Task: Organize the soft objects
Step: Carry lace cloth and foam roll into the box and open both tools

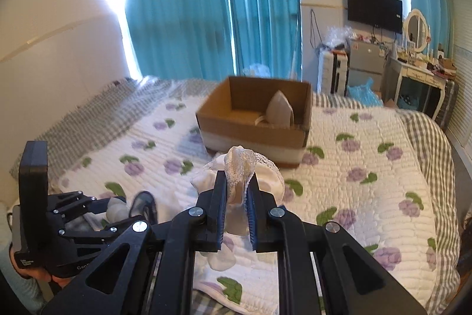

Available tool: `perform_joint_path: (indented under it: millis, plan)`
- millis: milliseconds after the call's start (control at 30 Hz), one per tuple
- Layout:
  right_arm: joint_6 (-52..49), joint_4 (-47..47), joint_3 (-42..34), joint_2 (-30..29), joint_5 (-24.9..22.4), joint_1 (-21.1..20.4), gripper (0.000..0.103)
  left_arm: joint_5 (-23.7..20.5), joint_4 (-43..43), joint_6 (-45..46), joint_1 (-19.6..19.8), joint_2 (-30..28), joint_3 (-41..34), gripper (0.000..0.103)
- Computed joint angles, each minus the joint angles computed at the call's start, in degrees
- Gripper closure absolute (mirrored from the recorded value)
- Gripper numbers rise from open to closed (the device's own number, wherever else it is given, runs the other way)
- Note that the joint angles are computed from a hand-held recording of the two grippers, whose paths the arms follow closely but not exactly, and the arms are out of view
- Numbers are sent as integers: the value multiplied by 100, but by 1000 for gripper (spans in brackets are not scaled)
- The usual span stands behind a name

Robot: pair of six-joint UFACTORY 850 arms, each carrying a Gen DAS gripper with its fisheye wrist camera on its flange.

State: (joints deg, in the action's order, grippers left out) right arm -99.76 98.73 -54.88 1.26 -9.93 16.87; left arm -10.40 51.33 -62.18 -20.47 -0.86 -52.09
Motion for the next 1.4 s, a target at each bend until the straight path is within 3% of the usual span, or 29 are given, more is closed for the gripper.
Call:
perform_joint_path:
  millis: [300, 667, 800, 1033, 1333, 1400]
  plan:
    - [-510, 452, -251, 137, 15, -22, 91, -59, 1735, -1456, -14, 154, -416, 59]
    - [250, -526, -1249, -519, 71, -140, 91, -52, 1244, -456, 107, -701, -1798, 59]
    - [506, -911, -2002, -1046, 172, -146, 91, -51, 872, 23, 171, -1200, -2459, 59]
    - [3101, -3587, -3609, -2311, 57, -212, 91, -63, 66, 1055, 325, -2225, -3703, 59]
    - [5473, -5834, -5736, -4225, -906, -381, 91, -461, -1734, 2780, 545, -3607, -5117, 58]
    - [5619, -5972, -5995, -4486, -1058, -417, 91, -552, -2033, 3078, 565, -3843, -5329, 58]
